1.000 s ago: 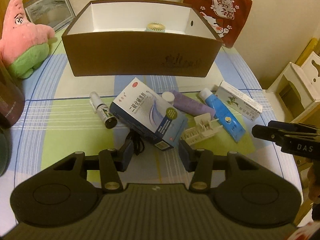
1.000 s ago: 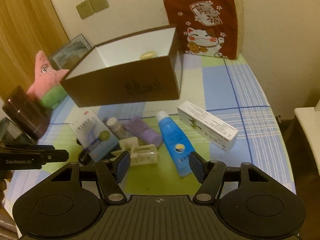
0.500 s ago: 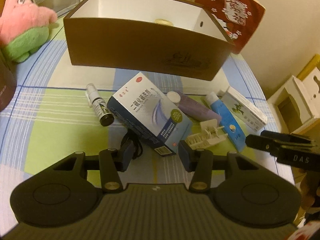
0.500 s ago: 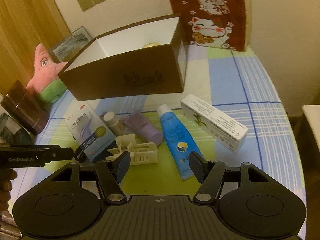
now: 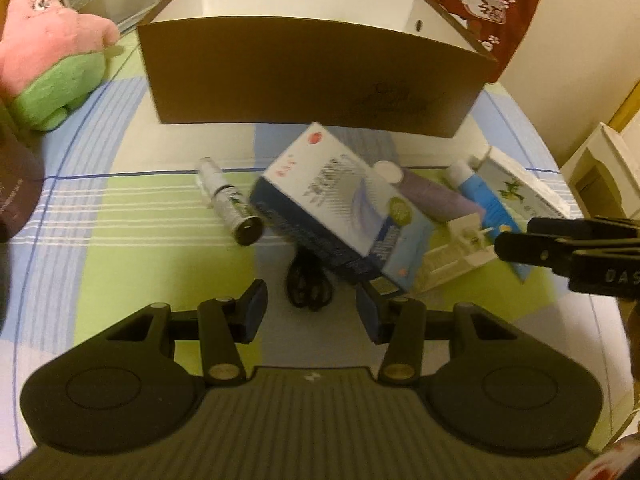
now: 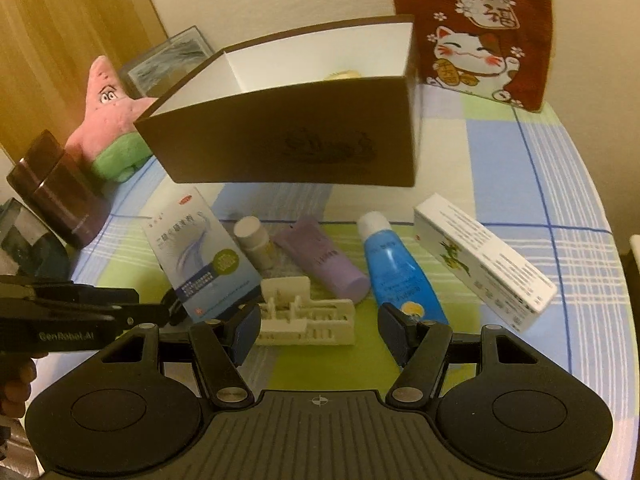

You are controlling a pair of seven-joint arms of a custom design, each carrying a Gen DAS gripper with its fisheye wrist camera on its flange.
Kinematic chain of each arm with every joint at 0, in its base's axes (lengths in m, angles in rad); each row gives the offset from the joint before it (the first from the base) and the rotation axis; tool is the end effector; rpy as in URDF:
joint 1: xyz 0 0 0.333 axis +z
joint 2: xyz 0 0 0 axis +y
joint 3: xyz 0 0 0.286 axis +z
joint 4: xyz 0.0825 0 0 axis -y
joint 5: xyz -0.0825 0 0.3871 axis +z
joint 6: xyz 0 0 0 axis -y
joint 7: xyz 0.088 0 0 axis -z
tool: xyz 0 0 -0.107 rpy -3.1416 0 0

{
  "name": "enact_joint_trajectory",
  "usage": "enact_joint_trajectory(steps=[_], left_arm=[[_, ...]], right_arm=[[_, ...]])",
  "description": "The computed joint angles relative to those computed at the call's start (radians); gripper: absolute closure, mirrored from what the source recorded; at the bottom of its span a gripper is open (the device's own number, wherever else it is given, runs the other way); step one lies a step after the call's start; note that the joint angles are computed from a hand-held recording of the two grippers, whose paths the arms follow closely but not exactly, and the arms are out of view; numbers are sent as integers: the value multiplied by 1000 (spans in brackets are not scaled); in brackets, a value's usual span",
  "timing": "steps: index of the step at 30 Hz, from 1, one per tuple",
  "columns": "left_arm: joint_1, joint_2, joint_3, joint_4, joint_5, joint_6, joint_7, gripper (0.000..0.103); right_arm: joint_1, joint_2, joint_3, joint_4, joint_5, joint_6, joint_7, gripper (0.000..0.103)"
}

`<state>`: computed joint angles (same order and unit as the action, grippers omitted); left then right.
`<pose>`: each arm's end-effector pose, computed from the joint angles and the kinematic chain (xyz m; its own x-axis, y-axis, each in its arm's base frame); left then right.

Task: Organize rigid objects
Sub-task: 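Grasp the white-and-blue medicine box with the right tool, then lift the medicine box with the right tool while the left tool grasps the spray bottle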

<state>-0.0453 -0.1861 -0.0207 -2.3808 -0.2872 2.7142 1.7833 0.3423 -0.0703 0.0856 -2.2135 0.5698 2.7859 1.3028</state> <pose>0.5187 -0.0243 0.4198 -0.0818 -0.9891 0.1226 -0.8635 0.0089 -0.5043 0.5222 0.2119 0.4448 0.3102 -0.9001 -0.3058 -0.8109 -0.0826 -0.5794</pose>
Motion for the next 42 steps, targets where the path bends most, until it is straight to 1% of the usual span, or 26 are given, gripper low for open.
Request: enact_joint_trajectory(steps=[6, 9, 12, 17, 20, 22, 27, 32, 35, 39, 42], left_arm=[[39, 18, 1, 20, 57, -3, -64, 57], [51, 30, 0, 33, 75, -7, -86, 57], [60, 37, -1, 42, 88, -10, -99, 57], [75, 47, 0, 50, 101, -12, -117, 57], [81, 51, 3, 52, 97, -12, -116, 57], [86, 54, 3, 53, 100, -12, -119, 57], [91, 59, 5, 56, 87, -14, -112, 57], [95, 62, 4, 60, 78, -15, -104, 57], [96, 64, 4, 61, 73, -18, -100, 57], [97, 71, 6, 69, 55, -23, -76, 57], [97, 80, 3, 77, 45, -22, -64, 57]], right_arm=[[25, 45, 13, 58, 92, 7, -120, 38], [37, 84, 30, 105, 156, 17, -215, 38], [39, 136, 51, 165, 216, 8, -325, 38], [37, 222, 76, 252, 194, 1, -388, 38], [42, 267, 74, 292, 109, -12, -353, 38], [33, 285, 83, 305, 97, -18, -361, 35], [46, 310, 80, 317, -5, 2, -330, 34], [37, 325, 81, 338, -35, -14, -298, 34], [24, 331, 86, 351, -35, -40, -303, 34], [23, 338, 81, 366, -52, -75, -279, 33], [19, 334, 87, 367, -52, -89, -301, 33]])
